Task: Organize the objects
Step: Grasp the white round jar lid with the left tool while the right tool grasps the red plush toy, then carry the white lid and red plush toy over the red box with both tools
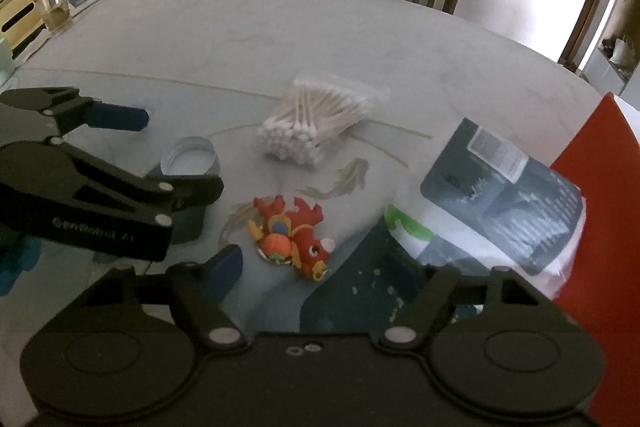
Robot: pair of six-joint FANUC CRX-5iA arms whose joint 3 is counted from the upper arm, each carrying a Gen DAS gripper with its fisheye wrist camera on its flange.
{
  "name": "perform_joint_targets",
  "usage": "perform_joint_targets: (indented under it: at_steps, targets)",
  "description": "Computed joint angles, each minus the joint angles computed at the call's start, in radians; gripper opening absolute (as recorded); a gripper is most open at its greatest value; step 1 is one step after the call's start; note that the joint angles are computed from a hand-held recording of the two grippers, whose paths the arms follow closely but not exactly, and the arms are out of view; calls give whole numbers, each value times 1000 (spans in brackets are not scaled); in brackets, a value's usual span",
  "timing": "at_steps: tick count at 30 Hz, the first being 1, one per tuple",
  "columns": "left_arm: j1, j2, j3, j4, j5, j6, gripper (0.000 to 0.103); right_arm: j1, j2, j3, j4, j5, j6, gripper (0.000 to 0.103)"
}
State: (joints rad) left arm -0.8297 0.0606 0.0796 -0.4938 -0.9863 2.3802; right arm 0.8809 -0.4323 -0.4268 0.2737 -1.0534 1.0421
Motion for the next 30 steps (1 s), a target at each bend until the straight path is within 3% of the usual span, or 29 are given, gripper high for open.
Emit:
perform_joint_targets:
  at_steps: [3, 16, 30]
  targets:
    - [5, 2, 1, 13, 4, -24, 78, 2, 0, -1, -3, 9, 10, 71]
    - [-4, 10, 21, 13, -11, -74, 38, -6, 14, 23, -22, 15, 38, 45]
    - [-23, 13, 66, 54, -51, -104, 38, 15, -27, 34, 3, -45, -41, 40]
